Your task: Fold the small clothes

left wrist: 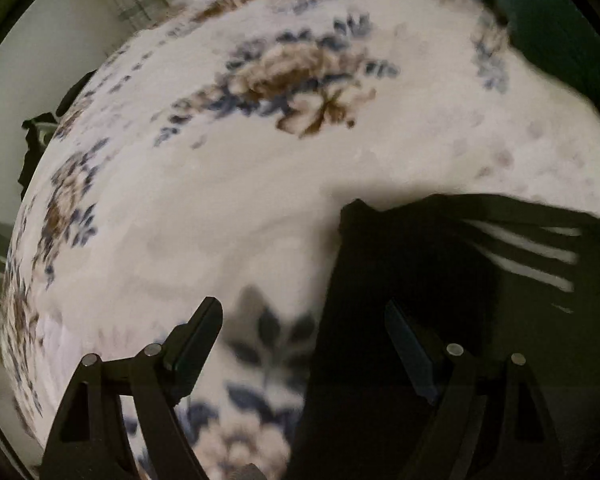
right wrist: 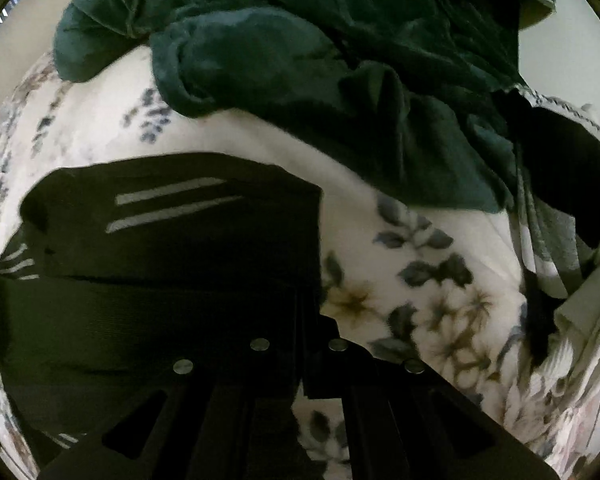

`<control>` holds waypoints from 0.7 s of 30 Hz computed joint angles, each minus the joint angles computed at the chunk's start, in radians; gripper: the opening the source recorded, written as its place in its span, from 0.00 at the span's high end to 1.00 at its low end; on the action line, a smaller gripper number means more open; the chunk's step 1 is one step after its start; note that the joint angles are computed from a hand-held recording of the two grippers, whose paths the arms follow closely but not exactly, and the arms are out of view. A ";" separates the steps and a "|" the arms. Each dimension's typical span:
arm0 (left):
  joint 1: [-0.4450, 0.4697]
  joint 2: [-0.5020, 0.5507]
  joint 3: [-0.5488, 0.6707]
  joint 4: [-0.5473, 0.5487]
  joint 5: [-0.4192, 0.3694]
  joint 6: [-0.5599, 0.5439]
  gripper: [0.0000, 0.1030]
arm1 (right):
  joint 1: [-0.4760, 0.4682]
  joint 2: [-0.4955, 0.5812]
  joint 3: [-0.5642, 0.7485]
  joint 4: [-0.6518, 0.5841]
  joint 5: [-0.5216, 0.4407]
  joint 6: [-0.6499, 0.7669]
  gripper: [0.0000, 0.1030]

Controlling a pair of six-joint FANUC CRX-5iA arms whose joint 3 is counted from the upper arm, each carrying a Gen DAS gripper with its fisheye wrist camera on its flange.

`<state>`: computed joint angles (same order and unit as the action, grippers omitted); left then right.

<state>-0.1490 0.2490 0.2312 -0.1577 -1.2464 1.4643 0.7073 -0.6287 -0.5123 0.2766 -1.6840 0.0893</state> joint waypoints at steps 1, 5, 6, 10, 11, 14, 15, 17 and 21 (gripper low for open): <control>0.005 0.030 0.021 0.003 -0.017 -0.006 0.17 | -0.015 0.000 -0.004 -0.012 0.009 0.001 0.99; 0.029 0.019 0.018 0.036 -0.016 -0.059 0.17 | -0.120 -0.015 0.008 -0.125 0.050 0.053 0.98; 0.033 -0.007 0.001 0.037 -0.006 -0.068 0.17 | -0.127 -0.019 0.023 -0.129 0.043 0.041 0.95; 0.070 -0.135 -0.101 0.098 -0.005 -0.112 0.17 | 0.040 -0.046 0.074 -0.027 -0.027 -0.059 0.37; 0.076 -0.159 -0.125 0.113 -0.005 -0.129 0.17 | 0.107 -0.066 0.075 0.003 -0.028 -0.102 0.35; 0.056 -0.192 -0.179 0.081 -0.004 -0.160 0.17 | 0.134 -0.032 0.101 -0.066 0.049 -0.013 0.35; 0.041 -0.176 -0.174 0.042 -0.016 -0.143 0.16 | 0.119 0.003 0.107 -0.109 0.049 0.033 0.35; 0.070 -0.135 -0.172 0.060 -0.056 -0.135 0.16 | 0.055 0.091 0.107 -0.218 0.004 0.127 0.35; 0.117 -0.195 -0.210 0.156 0.007 -0.187 0.16 | 0.030 0.049 0.104 -0.253 -0.021 0.057 0.26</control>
<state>-0.0316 0.0537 0.0210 -0.0015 -1.2398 1.2774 0.7370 -0.5796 -0.4086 0.0235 -1.7052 0.1462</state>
